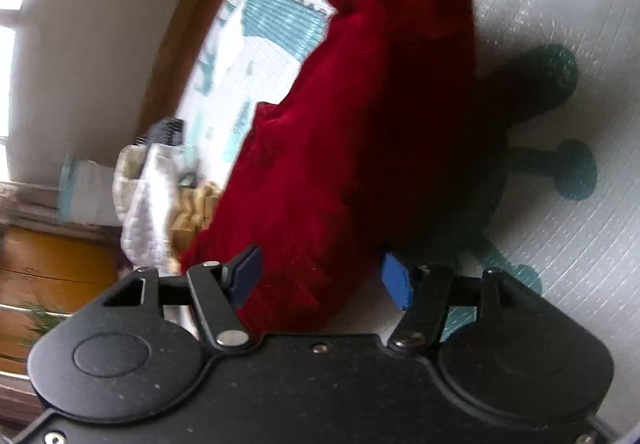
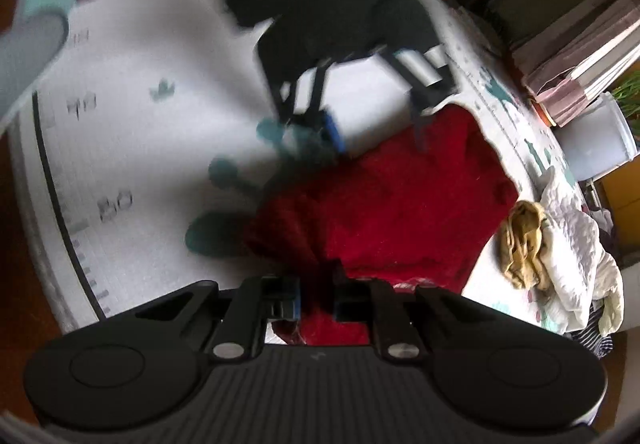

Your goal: Fold clothes

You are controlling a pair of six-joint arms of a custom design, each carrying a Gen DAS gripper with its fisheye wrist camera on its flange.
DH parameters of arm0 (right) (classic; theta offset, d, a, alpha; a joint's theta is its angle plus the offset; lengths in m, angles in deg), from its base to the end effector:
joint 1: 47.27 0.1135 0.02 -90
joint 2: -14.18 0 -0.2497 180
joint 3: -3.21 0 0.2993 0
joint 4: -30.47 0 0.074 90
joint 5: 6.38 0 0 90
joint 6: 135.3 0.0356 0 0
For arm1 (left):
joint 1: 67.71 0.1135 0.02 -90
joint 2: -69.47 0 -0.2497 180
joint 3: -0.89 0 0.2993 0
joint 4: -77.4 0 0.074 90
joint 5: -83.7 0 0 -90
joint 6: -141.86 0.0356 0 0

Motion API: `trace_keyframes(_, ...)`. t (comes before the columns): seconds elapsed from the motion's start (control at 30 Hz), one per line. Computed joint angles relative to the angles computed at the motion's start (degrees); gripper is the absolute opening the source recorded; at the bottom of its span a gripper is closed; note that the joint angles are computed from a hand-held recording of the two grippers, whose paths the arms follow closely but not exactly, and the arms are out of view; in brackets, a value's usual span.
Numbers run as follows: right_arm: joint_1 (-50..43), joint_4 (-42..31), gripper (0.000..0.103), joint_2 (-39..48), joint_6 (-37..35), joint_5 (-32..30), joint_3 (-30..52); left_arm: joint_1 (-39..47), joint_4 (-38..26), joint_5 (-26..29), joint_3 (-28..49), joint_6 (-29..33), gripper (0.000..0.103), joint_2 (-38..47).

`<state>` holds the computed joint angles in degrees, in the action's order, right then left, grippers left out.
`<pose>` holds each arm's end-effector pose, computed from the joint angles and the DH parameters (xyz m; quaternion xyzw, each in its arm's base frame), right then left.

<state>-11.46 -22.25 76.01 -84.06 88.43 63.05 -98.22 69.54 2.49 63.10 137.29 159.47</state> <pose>0.2162 0.1523 0.2339 -0.5667 0.7652 -0.0478 0.3017 0.3190 -0.1943 0.1600 0.7705 0.4408 0.1495 0.4355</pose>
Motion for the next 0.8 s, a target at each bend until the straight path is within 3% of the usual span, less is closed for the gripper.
trace_keyframes(0.13, -3.4, -4.9, 0.014, 2.3, -1.4, -5.6, 7.5, -0.5, 9.2, -0.1, -6.1, -2.0, 0.066, -2.6)
trace_keyframes(0.27, -4.9, -10.2, 0.014, 5.3, -0.8, -10.1, 14.8, -1.5, 11.6, 0.3, -7.7, -4.3, 0.066, -3.8)
trace_keyframes(0.33, -4.7, -12.3, 0.014, 6.5, -0.1, -11.8, 17.7, -2.2, 7.4, 0.6, -6.0, -6.6, 0.061, -4.4)
trace_keyframes(0.37, -4.6, -13.2, 0.014, 7.4, 0.2, -12.7, 19.1, -2.5, 5.6, 0.5, -5.3, -7.4, 0.047, -4.8)
trace_keyframes(0.4, -4.5, -14.4, 0.014, 8.6, 1.1, -13.7, 20.8, -2.9, 4.1, 0.3, -4.8, -8.0, 0.042, -5.3)
trace_keyframes(0.5, -5.1, -18.5, 0.015, 12.1, 2.9, -18.9, 25.6, -3.3, -0.4, 0.4, -4.2, -10.2, 0.035, -7.6)
trace_keyframes(0.53, -6.0, -20.6, 0.020, 13.6, 2.3, -22.0, 27.7, -3.1, -1.5, 0.6, -4.7, -11.0, 0.034, -8.9)
trace_keyframes(0.63, -13.7, -30.4, 0.020, 20.9, -4.0, -38.0, 37.7, -2.4, -4.3, 0.7, -7.3, -13.4, 0.033, -13.3)
trace_keyframes(0.67, -15.7, -32.3, 0.020, 23.9, -5.0, -39.8, 41.0, -2.1, -5.0, 0.8, -8.3, -14.3, 0.033, -14.8)
trace_keyframes(0.73, -18.6, -33.7, 0.020, 29.6, -5.3, -40.0, 46.7, -1.7, -6.5, 1.1, -10.2, -16.0, 0.033, -18.0)
trace_keyframes(0.8, -19.6, -29.0, 0.021, 33.3, -5.7, -35.6, 47.9, -1.5, -9.1, 1.9, -10.8, -18.9, 0.033, -20.1)
